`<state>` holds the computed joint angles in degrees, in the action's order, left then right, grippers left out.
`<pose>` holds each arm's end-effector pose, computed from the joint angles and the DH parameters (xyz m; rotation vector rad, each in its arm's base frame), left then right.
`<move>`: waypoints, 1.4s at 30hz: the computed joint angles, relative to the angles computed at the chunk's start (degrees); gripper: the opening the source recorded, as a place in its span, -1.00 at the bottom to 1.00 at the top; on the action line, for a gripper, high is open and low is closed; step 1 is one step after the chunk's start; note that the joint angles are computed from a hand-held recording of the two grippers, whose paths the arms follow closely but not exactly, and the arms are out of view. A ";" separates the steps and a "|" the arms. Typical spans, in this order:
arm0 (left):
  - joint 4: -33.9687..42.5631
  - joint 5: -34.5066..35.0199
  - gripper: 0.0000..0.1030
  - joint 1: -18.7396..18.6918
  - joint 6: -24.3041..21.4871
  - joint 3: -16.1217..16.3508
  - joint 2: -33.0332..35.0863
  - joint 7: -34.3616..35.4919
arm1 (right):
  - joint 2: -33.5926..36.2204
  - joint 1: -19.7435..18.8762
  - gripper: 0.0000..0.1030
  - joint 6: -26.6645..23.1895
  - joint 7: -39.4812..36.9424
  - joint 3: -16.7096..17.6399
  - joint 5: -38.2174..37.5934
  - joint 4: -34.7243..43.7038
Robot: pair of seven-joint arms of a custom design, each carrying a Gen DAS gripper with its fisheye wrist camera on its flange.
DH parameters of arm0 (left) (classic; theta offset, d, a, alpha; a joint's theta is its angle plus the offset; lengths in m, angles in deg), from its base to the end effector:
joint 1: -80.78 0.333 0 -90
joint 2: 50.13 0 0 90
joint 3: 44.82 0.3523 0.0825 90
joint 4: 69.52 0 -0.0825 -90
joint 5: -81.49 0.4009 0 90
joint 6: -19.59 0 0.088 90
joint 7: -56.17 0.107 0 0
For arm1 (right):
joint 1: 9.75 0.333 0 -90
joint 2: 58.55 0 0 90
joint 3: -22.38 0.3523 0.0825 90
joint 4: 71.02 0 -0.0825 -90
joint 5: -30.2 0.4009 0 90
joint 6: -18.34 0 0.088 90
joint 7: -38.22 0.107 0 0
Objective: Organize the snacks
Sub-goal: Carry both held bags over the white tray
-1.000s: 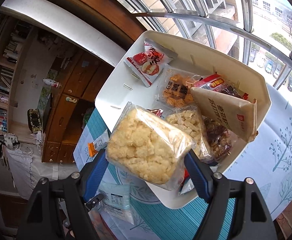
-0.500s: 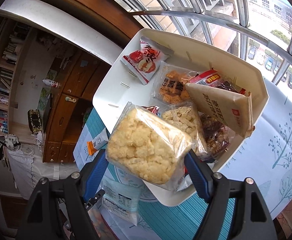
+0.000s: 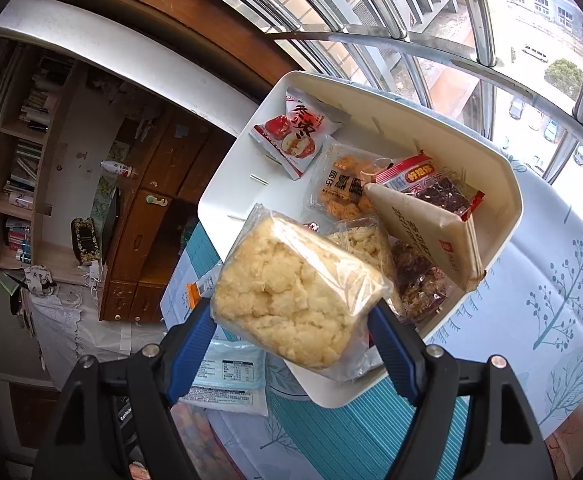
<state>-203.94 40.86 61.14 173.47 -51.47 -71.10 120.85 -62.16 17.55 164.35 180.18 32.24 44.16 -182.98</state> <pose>0.4415 -0.2020 0.5758 2.3180 -1.3658 1.1361 0.4799 0.3632 0.6100 -1.3572 2.0720 0.2343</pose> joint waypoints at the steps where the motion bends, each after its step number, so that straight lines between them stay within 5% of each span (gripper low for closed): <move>1: 0.69 0.47 -0.76 0.15 0.28 -0.40 0.11 -0.55 | -0.29 -0.05 0.51 0.08 -0.72 -0.18 0.49 -0.12; 12: 12.04 8.71 -0.79 0.00 4.34 -4.14 4.25 -6.67 | -2.26 -1.24 0.51 -0.03 -10.60 -2.26 8.02 -1.32; 22: 23.86 8.34 -0.94 -3.89 17.10 -6.61 14.58 -6.46 | -0.27 -3.63 0.51 -5.05 -21.63 -3.79 13.86 1.08; 33: 31.60 24.61 -0.93 -2.95 15.77 -10.05 23.48 -22.21 | 4.71 -6.45 0.55 -9.01 -32.34 -3.88 16.73 6.30; 42: 31.96 47.03 -0.72 -2.45 6.00 -9.16 21.20 -38.24 | 5.30 -6.92 0.87 -7.11 -34.54 -3.30 15.71 6.82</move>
